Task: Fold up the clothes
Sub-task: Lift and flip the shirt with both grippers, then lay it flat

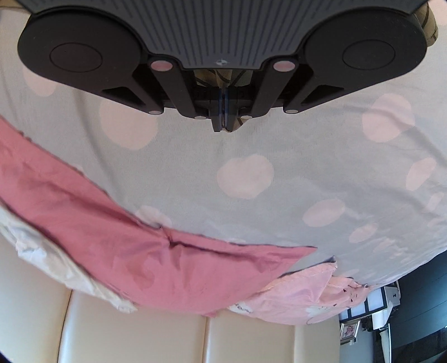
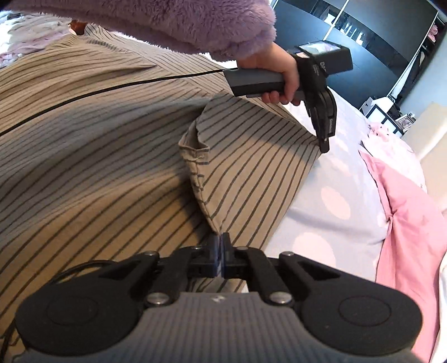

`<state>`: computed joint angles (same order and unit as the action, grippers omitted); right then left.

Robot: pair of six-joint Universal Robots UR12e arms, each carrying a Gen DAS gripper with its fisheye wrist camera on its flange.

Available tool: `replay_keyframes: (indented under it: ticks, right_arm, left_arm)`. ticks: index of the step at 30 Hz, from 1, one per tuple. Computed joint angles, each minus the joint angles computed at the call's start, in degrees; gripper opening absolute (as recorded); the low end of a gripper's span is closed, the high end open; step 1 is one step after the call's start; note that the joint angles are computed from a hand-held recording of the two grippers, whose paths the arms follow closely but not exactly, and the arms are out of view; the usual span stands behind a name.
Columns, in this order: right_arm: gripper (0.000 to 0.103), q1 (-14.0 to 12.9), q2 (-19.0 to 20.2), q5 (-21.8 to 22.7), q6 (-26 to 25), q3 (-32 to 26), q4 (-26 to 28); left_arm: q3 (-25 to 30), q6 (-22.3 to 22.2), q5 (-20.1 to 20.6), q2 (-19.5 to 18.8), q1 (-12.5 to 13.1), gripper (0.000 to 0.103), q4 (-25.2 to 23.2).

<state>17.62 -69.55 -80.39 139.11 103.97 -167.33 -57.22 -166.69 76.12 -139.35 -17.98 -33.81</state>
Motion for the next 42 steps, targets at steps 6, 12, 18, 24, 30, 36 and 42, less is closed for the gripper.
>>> replay_keyframes:
  ticks: [6, 12, 18, 24, 30, 36, 42]
  right_arm:
    - [0.008, -0.10, -0.06, 1.97, 1.66, -0.15, 2.59]
    - [0.026, -1.91, -2.32, 6.80, 5.63, 0.01, 5.25]
    - [0.033, -3.36, -5.64, 13.62, 9.47, -1.71, 12.19]
    - [0.033, -4.11, -9.77, 15.73, 17.27, -3.80, 19.89]
    - [0.034, -2.71, -14.80, 9.32, 20.60, -2.91, 24.34]
    - [0.033, -1.94, -19.24, 6.74, 25.09, 2.73, 24.79]
    - [0.032, 1.22, -20.65, 7.03, 26.79, 6.84, 22.86]
  left_arm:
    - [-0.77, -2.01, 2.69, 0.81, 0.37, 0.006, 0.01]
    - [-6.19, -2.72, 3.89, 6.01, 0.80, 0.024, 3.99]
    - [-18.50, -1.83, 6.04, 17.03, 0.97, 0.030, 9.07]
    - [-31.83, -3.74, 9.02, 29.77, 0.55, 0.041, 12.74]
    - [-44.01, -7.42, 12.08, 40.48, -0.80, 0.045, 15.63]
    - [-54.74, -12.72, 15.69, 48.84, -2.88, 0.045, 16.75]
    - [-64.75, -22.71, 24.77, 56.54, -4.38, 0.045, 17.37]
